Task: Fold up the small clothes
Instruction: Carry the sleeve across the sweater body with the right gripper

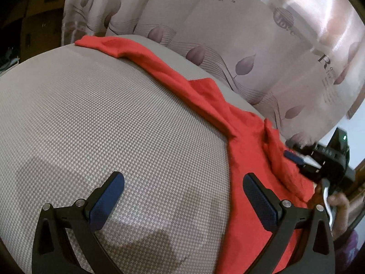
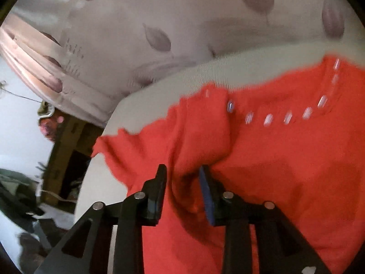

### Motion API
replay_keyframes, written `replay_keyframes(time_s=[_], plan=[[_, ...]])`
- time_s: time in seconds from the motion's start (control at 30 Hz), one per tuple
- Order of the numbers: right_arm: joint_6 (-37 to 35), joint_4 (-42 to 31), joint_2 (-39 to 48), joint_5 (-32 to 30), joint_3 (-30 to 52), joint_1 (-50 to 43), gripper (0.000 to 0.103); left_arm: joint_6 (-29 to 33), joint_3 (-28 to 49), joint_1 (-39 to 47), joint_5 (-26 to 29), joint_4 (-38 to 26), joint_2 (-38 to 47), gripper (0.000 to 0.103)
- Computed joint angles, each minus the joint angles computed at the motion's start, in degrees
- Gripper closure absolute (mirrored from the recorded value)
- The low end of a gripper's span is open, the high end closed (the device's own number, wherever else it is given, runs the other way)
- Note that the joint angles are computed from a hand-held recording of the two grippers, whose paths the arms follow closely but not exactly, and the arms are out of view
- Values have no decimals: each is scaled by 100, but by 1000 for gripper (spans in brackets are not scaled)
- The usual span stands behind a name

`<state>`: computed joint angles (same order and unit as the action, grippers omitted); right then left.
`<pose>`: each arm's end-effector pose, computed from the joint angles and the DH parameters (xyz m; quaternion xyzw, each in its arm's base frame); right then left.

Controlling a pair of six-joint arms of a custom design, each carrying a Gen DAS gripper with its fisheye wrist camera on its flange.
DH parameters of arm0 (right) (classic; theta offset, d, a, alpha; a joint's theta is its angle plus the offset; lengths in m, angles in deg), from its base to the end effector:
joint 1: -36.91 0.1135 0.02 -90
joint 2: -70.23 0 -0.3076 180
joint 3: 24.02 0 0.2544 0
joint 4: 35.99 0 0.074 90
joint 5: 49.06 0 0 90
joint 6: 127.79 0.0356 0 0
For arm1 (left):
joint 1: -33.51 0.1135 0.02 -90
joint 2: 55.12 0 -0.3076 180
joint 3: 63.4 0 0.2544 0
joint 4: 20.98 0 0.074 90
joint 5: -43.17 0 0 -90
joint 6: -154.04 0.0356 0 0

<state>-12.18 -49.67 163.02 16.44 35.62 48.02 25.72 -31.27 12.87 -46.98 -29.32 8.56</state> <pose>0.3119 0.0763 0.2040 0.0372 0.9113 0.3005 0.2791 0.1727 -0.0649 0.1858 -0.1398 0.8951 -0.2074 0.3692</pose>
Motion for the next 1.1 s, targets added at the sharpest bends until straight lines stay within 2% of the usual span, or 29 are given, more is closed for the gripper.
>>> replay_keyframes(time_s=[0.07,0.17,0.23,0.27,0.33,0.37,0.4,0.47,0.53,0.63,0.73,0.77,0.83,0.9,0.93,1.0,1.1], plan=[[-130,-515,-25,610,437,162,44,-15,-5,-14,-12,-1,-5,0],[-123,-941,358,864,1107,424,44,-2,-11,3,3,-4,-13,0],[-259,-1542,719,1413,1659,717,45,-7,11,-10,-7,-8,16,0],[-323,-1858,984,1854,1952,886,48,-9,10,-13,-8,-10,13,0],[-356,-2048,1352,2165,2213,1023,87,-7,7,1,10,-2,8,0],[-369,-2157,1509,2208,2341,1050,94,-13,4,7,20,9,9,0],[-218,-1909,1422,2168,2192,1032,94,-9,2,30,45,22,12,0],[-42,-1076,1060,1713,1689,946,94,3,-16,51,64,37,5,0],[-189,-212,685,1333,1221,975,94,0,-13,35,51,32,12,0],[-695,-570,958,1025,1556,1178,90,17,4,25,35,6,23,0],[-885,-776,1330,855,1601,1220,87,-25,-7,1,22,40,31,0],[-767,-663,1327,677,1445,1131,87,-23,-11,12,35,49,32,0],[-404,39,1054,110,806,826,82,-6,-18,48,71,58,24,0],[-16,724,562,-196,51,410,67,9,-15,56,76,46,23,0],[45,806,412,-242,-125,273,64,15,-5,53,70,32,28,0],[-2,715,6,-145,-469,-85,57,29,17,52,68,4,36,0],[-419,-112,-165,617,-489,-525,58,46,18,78,117,18,44,0]])
